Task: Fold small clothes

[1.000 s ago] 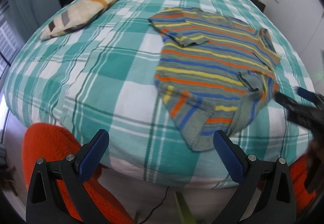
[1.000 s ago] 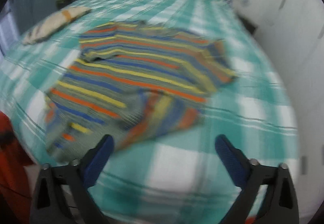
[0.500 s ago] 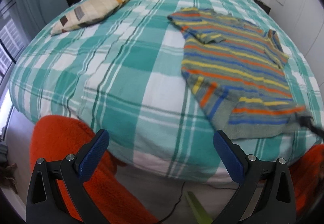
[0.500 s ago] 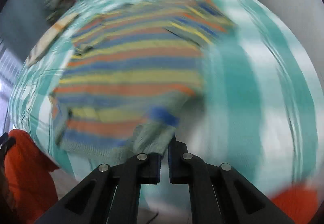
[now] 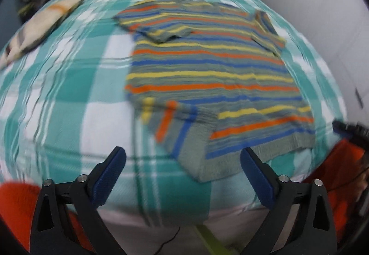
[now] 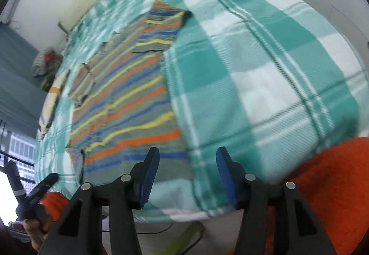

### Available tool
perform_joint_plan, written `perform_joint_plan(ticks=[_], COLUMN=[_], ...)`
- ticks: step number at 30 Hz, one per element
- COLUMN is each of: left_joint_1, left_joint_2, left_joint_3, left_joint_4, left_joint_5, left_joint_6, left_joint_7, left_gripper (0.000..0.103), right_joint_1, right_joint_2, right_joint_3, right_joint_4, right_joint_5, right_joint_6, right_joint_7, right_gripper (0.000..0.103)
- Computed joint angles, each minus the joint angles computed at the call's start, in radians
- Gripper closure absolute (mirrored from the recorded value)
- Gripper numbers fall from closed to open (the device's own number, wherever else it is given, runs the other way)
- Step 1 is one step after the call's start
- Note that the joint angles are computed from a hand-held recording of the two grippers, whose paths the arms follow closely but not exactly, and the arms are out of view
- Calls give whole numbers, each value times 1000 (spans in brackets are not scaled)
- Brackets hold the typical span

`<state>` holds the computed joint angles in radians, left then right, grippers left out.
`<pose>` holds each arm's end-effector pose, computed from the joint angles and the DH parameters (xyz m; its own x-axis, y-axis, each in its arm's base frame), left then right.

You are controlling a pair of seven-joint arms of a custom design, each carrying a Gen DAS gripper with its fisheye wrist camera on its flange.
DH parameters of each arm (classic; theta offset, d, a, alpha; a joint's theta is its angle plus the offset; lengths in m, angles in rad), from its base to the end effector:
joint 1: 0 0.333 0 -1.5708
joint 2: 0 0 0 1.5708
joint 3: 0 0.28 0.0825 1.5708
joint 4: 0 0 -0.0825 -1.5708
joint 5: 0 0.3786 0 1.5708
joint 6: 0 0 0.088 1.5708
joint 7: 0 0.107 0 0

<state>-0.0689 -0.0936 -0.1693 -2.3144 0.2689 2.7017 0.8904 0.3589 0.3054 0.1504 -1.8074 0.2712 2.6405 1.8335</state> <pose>0.5168 -0.1355 0.4000 0.1965 -0.9758 0.0956 -0.8508 -0.2181 -0.4780 0.5824 0.3085 0.4034 0.1019 -0.9172 -0.3852 -0.9229 0.0574 -0.3808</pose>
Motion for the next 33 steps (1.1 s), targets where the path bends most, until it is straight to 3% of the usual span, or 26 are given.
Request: perform_joint_plan(ticks=[4, 5, 6, 7, 9, 11, 13, 16, 17, 19, 20, 21, 23, 25, 27, 29, 31, 32, 33], left_joint_1=[-19, -33, -35, -33, -18, -3, -3, 2, 14, 20, 38, 64, 86, 75, 51, 26, 28, 20, 19], left_joint_2=[156, 192, 212, 198, 116, 0, -116, -210, -234, -262, -270, -272, -227, -146, -67, -14, 0, -5, -18], left_joint_3=[-14, -3, 8, 20, 35, 38, 51, 70, 70, 82, 70, 49, 39, 52, 71, 88, 78, 82, 82], left_joint_4=[156, 189, 199, 173, 70, -44, -154, -234, -256, -287, -301, -308, -282, -222, -165, -128, -122, -124, -129], left_joint_5=[306, 336, 305, 274, 201, 121, 2, -149, -173, -246, -249, -228, -198, -207, -268, -373, -393, -453, -485], left_joint_6=[-124, -169, -175, -148, -52, -21, -20, -100, -103, -60, -21, 20, 81, 72, 56, 39, 44, 33, 22], left_joint_7=[-140, -166, -162, -167, -171, -138, -74, 7, 6, 18, -3, -32, -18, 46, 126, 243, 276, 331, 351], left_gripper=[27, 51, 86, 98, 98, 99, 99, 98, 91, 53, 27, 19, 19, 23, 46, 58, 85, 100, 100], right_joint_1=[29, 26, 26, 28, 33, 29, 20, 2, -13, -53, -74, -91, -132, -110, -87, -82, -73, -63, -57], right_joint_2=[46, 52, 62, 56, 39, 16, -9, -22, -15, 8, 27, 47, 121, 200, 258, 335, 405, 419, 430], right_joint_3=[19, 28, 30, 29, 19, 9, 1, -6, 0, 28, 43, 56, 86, 63, 49, 60, 74, 71, 70], right_joint_4=[31, 37, 46, 38, 20, -6, -28, -31, -19, 12, 39, 69, 169, 279, 357, 448, 527, 543, 559], right_joint_5=[-13, -4, -2, -5, -17, -23, -24, -18, 6, 99, 150, 198, 298, 251, 203, 200, 202, 192, 186], right_joint_6=[33, 27, 23, 22, 29, 41, 41, 13, -1, -25, -53, -86, -201, -307, -362, -421, -455, -455, -457], right_joint_7=[7, -10, -20, -25, -20, -12, -6, -10, -31, -106, -146, -185, -289, -303, -323, -356, -400, -411, -422], right_gripper=[51, 51, 51, 51, 51, 51, 51, 51, 51, 51, 51, 51, 51, 51, 51, 51, 52, 69, 97])
